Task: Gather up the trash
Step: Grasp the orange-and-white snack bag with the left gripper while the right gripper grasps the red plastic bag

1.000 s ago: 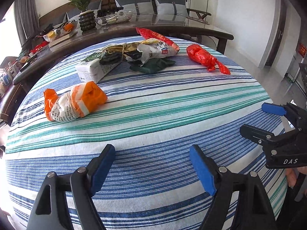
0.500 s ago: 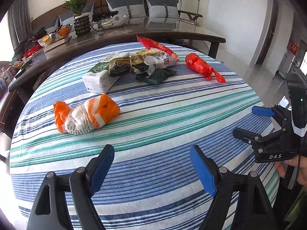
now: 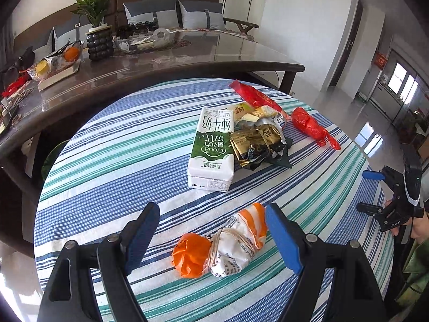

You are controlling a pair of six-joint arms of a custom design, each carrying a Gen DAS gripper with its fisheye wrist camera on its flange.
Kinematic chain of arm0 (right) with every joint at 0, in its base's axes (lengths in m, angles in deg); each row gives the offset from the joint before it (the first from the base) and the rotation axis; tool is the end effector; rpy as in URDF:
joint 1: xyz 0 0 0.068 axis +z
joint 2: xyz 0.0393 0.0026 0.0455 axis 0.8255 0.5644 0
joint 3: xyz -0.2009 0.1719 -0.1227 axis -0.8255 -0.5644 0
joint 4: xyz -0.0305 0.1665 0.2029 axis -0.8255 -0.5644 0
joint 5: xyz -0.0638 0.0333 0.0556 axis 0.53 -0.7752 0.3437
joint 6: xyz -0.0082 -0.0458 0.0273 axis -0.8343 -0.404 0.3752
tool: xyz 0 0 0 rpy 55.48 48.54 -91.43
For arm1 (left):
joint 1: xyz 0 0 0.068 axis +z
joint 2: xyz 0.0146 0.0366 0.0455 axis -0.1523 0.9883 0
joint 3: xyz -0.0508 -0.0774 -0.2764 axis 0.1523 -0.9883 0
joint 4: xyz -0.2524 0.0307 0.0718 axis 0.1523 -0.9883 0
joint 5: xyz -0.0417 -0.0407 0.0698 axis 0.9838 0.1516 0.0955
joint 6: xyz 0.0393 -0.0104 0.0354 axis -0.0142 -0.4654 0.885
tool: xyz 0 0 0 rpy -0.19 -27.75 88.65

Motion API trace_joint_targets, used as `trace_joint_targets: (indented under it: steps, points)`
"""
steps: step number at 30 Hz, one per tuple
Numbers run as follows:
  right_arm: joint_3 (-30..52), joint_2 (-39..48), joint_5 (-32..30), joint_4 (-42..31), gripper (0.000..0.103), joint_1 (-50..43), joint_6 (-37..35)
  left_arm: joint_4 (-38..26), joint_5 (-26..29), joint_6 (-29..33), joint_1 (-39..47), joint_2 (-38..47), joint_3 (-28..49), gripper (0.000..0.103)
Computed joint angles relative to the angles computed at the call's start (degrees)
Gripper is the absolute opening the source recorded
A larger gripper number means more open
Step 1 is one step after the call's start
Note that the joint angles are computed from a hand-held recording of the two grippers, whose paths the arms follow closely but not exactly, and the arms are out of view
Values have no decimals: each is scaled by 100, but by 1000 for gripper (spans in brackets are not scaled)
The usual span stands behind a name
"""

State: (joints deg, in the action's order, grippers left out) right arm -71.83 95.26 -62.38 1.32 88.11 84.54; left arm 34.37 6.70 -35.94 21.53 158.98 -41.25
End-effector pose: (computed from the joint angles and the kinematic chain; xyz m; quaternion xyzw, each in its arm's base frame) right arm 0.1524 0.0940 0.1253 -0.1854 0.9367 0.0723 0.2880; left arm 0.1986 0.0931 0.1442 0.1503 0.9317 -0.1346 0.3020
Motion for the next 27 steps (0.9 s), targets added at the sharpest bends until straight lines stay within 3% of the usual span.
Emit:
trace_joint_targets:
  steps: [4,7,8,17,24,27]
  points:
    - [0,0,0,0,103,0,0,-1040,281,824,149,801,493,83]
    - [1,2,-1,2,103,-2,-3,-2032,271,1673,262,951,686,83]
    - [1,2,-1,2,103,-2,-3,-2107,230,1794,247,841,605,83]
    - [0,-3,-28,2,103,-14,-14,459,-537,253,-1005,-124,-963,83]
    - [145,60,-340,94,103,-571,-152,819,-691,-674,-1192,-996,-1536,81]
    - [647,476,-571,172,102,-1043,-373,735,-932,-1286,-1618,-1647,-1773,64]
